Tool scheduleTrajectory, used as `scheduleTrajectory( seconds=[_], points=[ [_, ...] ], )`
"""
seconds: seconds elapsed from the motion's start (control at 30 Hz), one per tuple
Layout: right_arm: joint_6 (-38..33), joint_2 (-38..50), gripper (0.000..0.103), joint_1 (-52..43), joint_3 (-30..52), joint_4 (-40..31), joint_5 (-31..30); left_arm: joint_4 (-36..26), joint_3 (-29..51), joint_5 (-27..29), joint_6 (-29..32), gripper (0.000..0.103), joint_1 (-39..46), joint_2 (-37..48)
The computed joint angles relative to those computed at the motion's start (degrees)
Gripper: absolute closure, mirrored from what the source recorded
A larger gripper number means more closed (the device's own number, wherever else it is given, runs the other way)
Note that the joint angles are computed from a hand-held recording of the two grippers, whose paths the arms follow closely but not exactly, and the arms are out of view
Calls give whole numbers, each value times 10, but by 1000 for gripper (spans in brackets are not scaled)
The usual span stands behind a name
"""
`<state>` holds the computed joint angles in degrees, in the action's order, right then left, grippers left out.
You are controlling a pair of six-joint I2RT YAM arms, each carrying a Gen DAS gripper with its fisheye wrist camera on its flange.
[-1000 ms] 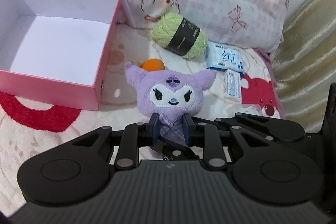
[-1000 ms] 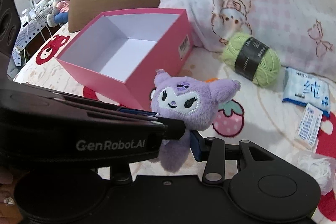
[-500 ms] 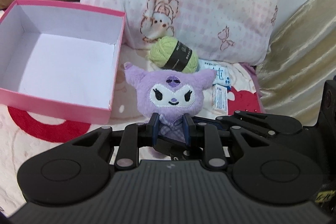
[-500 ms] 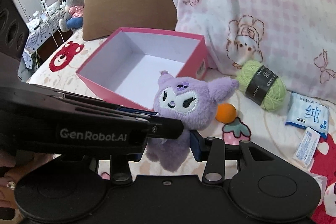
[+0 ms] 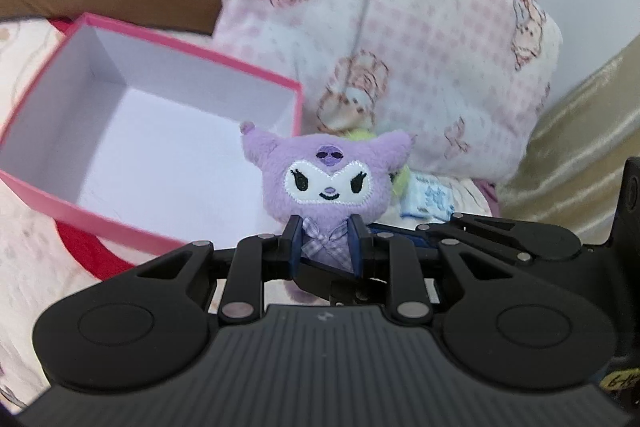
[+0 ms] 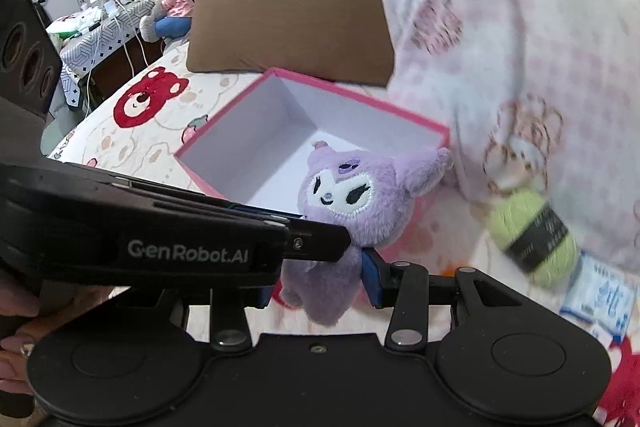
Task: Organize objects
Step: 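Lift the purple plush doll with the left gripper and carry it into the pink box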
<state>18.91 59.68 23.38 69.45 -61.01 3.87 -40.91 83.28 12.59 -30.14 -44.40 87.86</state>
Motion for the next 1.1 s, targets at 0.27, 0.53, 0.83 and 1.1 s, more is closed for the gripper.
scheduleTrajectory(
  seconds=[0.27, 0.53, 0.83, 1.1],
  points=[
    [8, 79, 55, -52, -14, 126, -100, -57, 71, -2, 43, 81, 71, 62],
    [46, 154, 55, -88, -72, 296, -192, -91, 144, -18, 90, 81, 120, 152],
    [93, 328, 56, -128, -5, 339, -243, -147, 313, 28, 128, 81, 168, 338],
    [80, 451, 58, -128, 99, 293, -247, -161, 383, 47, 128, 81, 194, 428]
  ],
)
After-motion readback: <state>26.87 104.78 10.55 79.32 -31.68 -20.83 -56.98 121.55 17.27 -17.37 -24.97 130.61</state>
